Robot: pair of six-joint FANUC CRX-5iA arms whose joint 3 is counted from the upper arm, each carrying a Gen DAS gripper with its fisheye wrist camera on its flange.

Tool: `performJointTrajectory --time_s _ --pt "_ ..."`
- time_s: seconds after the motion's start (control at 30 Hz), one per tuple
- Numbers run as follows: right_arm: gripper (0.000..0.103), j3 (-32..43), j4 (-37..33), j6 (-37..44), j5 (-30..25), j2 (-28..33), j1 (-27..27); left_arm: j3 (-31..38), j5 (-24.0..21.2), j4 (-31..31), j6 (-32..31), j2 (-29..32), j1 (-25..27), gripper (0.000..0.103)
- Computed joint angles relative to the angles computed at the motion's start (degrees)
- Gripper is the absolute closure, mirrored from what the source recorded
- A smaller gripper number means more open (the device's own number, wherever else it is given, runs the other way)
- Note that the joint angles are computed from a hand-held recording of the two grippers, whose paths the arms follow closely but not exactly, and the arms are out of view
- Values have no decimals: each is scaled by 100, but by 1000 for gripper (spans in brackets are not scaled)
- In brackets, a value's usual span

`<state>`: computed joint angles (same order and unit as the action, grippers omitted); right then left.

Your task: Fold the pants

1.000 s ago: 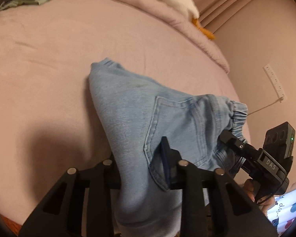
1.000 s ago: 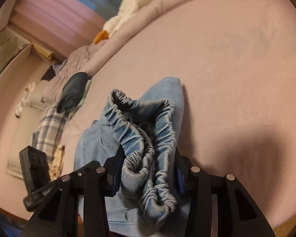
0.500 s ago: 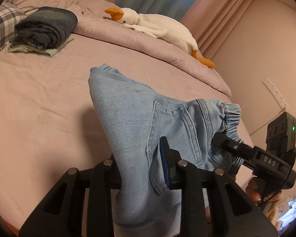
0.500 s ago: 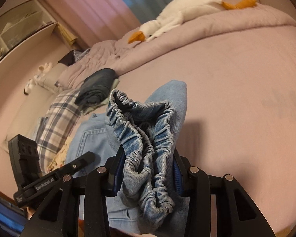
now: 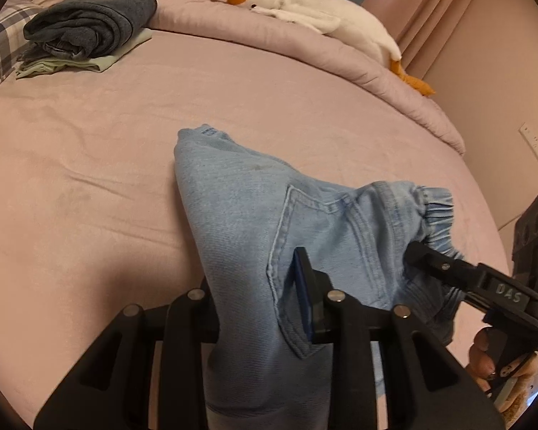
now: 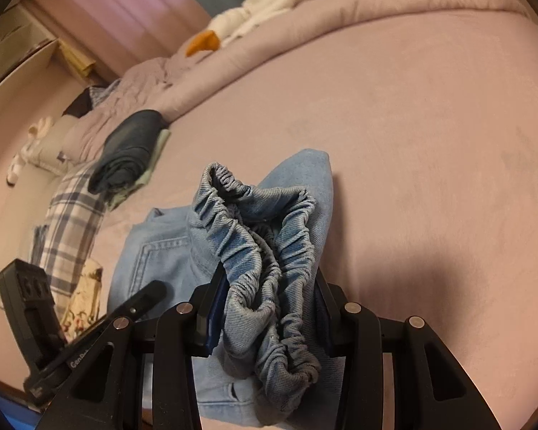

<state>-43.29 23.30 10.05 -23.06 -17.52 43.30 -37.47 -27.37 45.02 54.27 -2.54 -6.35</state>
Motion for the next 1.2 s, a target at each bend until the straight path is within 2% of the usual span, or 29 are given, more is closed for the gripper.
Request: performJointTrajectory --time_s 0.07,0.13,0.2,0.27,0.3,0.33,0.4,0.43,0.47,0.53,0.6,0.7,0.83,0.97,1.2 --pt "60 16 -23 1 -56 43 -2 117 -27 -452 344 15 21 65" --pt "58 33 -66 4 -131 19 7 218 70 -1188 942 -50 -24 60" --pt "49 127 -153 64 -311 55 15 181 173 -1509 1164 -195 -72 57" --pt "45 191 103 -94 -766 77 143 200 162 -1838 1393 -346 -90 47" --pt "45 186 223 -198 -859 77 181 172 144 -1892 1430 -463 -85 37" --pt "45 146 377 -342 -958 22 235 128 171 -1947 1493 -584 -85 32" --pt "43 55 651 -589 -1104 -123 338 -106 452 -1930 1458 -973 -117 31" --pt "39 -12 874 -776 -1216 -240 432 -211 555 -1829 1335 -1118 -125 27" --pt "32 -85 1090 -954 -1278 -340 505 -301 614 -1731 1234 -1259 -130 24" --pt "28 -263 1516 -1271 -1347 -551 635 -482 675 -1431 1002 -1535 -128 11" --pt "26 -364 1881 -1507 -1461 -742 799 -621 726 -1278 929 -1792 -137 4" --pt "19 -507 2347 -1805 -1643 -1012 1043 -582 760 -1939 1687 -2087 -112 2" --pt "18 -620 2857 -2043 -1946 -1246 1413 -578 507 -2108 1898 -2374 -47 1" --pt "17 -586 3144 -2186 -2134 -1199 1589 -531 234 -2447 2235 -2590 -12 1" --pt "16 -565 3339 -2294 -2501 -1220 1883 -495 -167 -2583 2416 -2727 -4 1"
